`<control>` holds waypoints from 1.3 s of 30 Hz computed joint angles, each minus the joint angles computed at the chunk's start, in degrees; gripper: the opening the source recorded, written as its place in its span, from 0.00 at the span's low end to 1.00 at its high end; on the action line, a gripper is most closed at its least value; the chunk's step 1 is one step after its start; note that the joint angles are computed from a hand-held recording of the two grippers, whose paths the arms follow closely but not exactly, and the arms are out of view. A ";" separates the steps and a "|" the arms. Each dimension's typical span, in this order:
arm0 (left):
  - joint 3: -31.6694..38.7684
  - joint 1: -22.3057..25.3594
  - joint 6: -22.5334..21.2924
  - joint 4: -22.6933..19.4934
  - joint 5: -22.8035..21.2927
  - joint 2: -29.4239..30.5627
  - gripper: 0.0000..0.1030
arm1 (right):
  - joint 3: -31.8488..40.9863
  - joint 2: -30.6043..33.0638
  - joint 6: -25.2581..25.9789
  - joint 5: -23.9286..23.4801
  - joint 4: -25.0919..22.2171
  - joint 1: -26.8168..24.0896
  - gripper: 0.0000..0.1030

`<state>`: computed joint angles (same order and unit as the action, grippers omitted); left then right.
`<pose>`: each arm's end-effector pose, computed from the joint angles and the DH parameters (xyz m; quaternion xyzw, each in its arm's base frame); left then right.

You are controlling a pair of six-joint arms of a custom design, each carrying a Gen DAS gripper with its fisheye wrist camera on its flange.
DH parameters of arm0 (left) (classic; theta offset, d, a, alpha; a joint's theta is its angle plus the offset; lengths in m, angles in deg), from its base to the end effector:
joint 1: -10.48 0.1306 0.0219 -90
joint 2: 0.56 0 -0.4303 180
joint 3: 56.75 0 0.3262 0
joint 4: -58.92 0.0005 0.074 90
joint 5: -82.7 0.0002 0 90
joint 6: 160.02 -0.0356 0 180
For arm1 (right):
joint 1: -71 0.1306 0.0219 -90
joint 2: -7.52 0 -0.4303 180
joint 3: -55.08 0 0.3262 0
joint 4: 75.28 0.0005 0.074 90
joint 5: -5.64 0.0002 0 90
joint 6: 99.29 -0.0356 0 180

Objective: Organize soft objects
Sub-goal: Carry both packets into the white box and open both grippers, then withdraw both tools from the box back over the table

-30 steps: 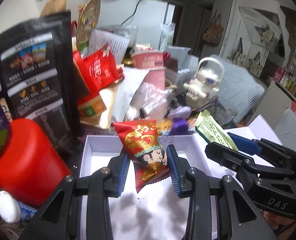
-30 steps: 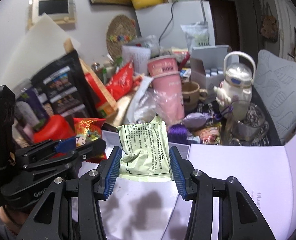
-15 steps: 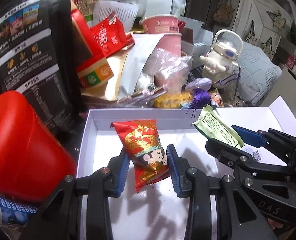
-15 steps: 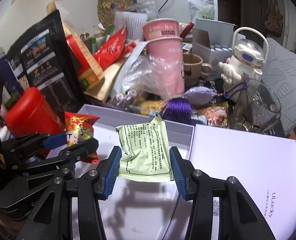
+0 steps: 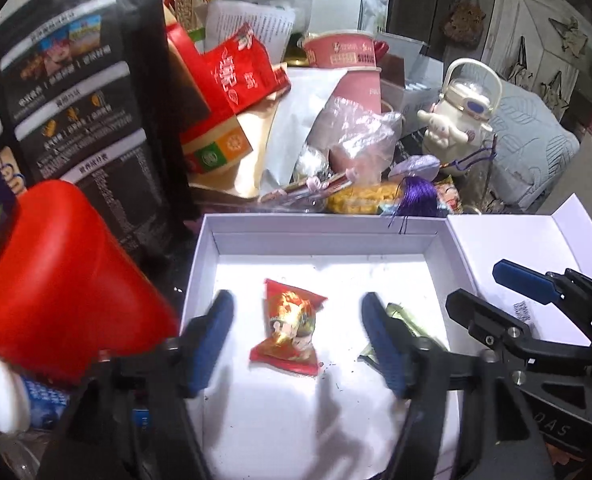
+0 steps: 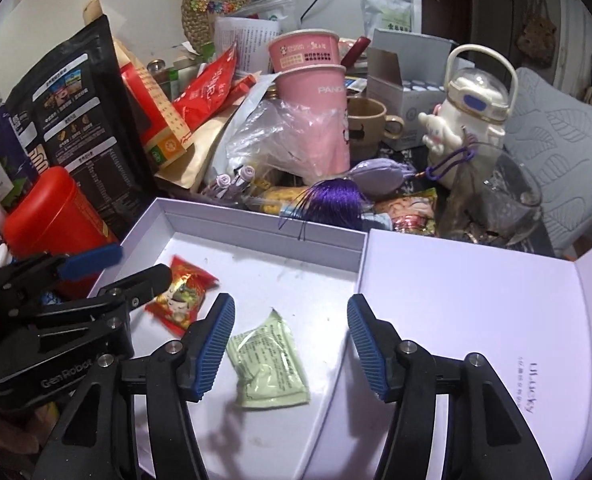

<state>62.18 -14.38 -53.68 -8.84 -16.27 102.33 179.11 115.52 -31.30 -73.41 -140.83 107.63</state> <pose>0.4548 -0.2051 0.5544 0.0444 0.9411 -0.0459 0.3320 0.4369 0.3157 0.5469 -0.0861 0.9306 0.0906 0.3441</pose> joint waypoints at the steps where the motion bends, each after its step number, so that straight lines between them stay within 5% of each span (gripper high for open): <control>1: 0.03 -0.13 -0.16 0.22 -0.21 -0.18 0.66 | 0.00 -0.18 -0.01 0.16 -0.04 0.08 0.57; 19: 2.95 -3.97 -1.72 0.47 -4.87 -7.13 0.66 | 3.52 -5.69 0.31 8.73 -1.79 4.94 0.57; 31: 2.43 -8.39 -3.43 1.40 -8.37 -14.37 0.66 | 3.48 -11.62 1.63 19.69 -1.05 12.63 0.73; 36: 0.91 -10.48 -4.14 2.45 -11.00 -17.95 0.86 | 2.46 -14.08 1.91 24.95 -0.55 16.82 0.79; 39: -0.16 -11.98 -4.85 3.00 -11.96 -20.46 0.89 | 1.57 -15.61 1.48 28.14 -0.36 19.61 0.81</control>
<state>62.01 -26.36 -58.53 -5.84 -28.22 81.87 180.69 99.90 -29.82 -45.27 -141.20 127.24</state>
